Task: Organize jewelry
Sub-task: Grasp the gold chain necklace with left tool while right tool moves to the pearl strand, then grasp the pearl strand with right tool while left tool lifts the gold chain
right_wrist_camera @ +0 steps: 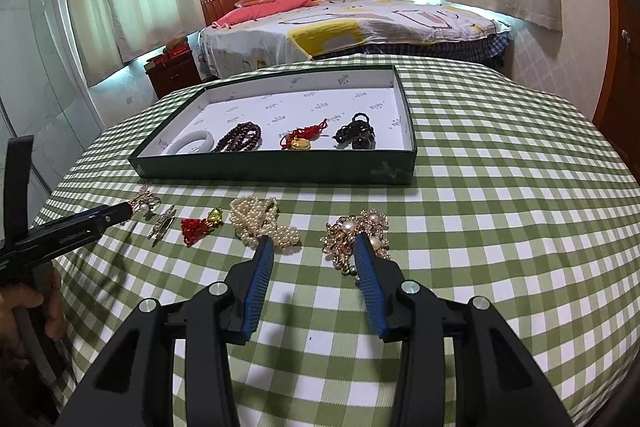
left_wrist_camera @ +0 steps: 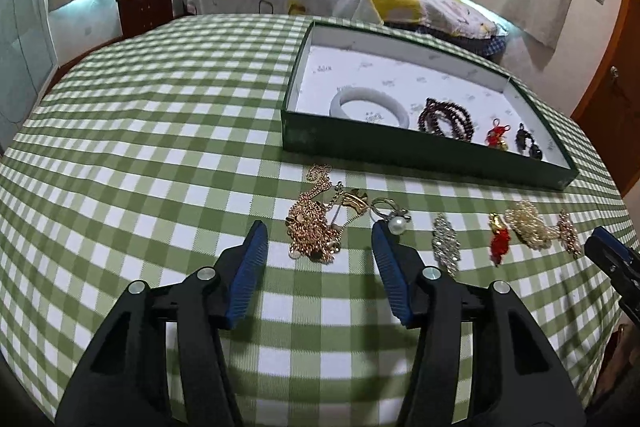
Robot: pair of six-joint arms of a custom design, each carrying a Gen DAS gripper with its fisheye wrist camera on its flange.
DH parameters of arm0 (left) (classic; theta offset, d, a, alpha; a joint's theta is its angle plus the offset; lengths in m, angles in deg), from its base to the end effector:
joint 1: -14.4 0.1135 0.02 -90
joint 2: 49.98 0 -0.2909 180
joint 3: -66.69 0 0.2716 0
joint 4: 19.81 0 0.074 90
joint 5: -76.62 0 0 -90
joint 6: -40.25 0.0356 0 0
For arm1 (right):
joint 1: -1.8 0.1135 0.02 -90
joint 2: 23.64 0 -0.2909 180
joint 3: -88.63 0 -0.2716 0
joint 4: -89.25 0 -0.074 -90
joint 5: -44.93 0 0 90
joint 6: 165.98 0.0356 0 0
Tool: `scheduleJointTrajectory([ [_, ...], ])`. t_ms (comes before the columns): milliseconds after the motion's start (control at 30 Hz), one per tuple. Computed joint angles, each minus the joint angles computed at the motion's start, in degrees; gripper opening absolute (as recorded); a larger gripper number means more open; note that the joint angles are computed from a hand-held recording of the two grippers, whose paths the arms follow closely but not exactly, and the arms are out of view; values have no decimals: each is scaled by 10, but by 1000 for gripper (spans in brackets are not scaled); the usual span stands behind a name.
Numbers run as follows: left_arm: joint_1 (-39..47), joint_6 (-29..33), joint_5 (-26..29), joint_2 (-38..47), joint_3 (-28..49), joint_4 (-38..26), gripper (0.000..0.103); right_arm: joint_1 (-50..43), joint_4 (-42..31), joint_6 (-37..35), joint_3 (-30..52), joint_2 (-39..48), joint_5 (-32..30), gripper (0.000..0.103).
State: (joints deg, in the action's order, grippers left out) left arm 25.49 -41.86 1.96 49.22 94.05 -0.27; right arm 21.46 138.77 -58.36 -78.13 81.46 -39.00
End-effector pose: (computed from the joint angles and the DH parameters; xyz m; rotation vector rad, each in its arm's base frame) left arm 0.2152 0.0326 0.0569 0.0441 2.4473 -0.1872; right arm 0.1593 0.0529 0.0492 0.0130 2.3138 0.2103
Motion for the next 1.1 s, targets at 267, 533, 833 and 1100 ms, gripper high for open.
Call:
scheduleJointTrajectory([
  [267,-14,22,-23,25,4,36,27,-25,-29,-8,25,6,-22,42],
  [533,2,38,4,23,-17,63,11,-8,-64,-7,46,-2,-19,42],
  [833,35,43,31,-21,-31,41,9,23,-117,-14,87,-11,-28,46],
  [1100,56,48,48,-46,-30,10,8,34,-189,-35,158,29,-39,49],
])
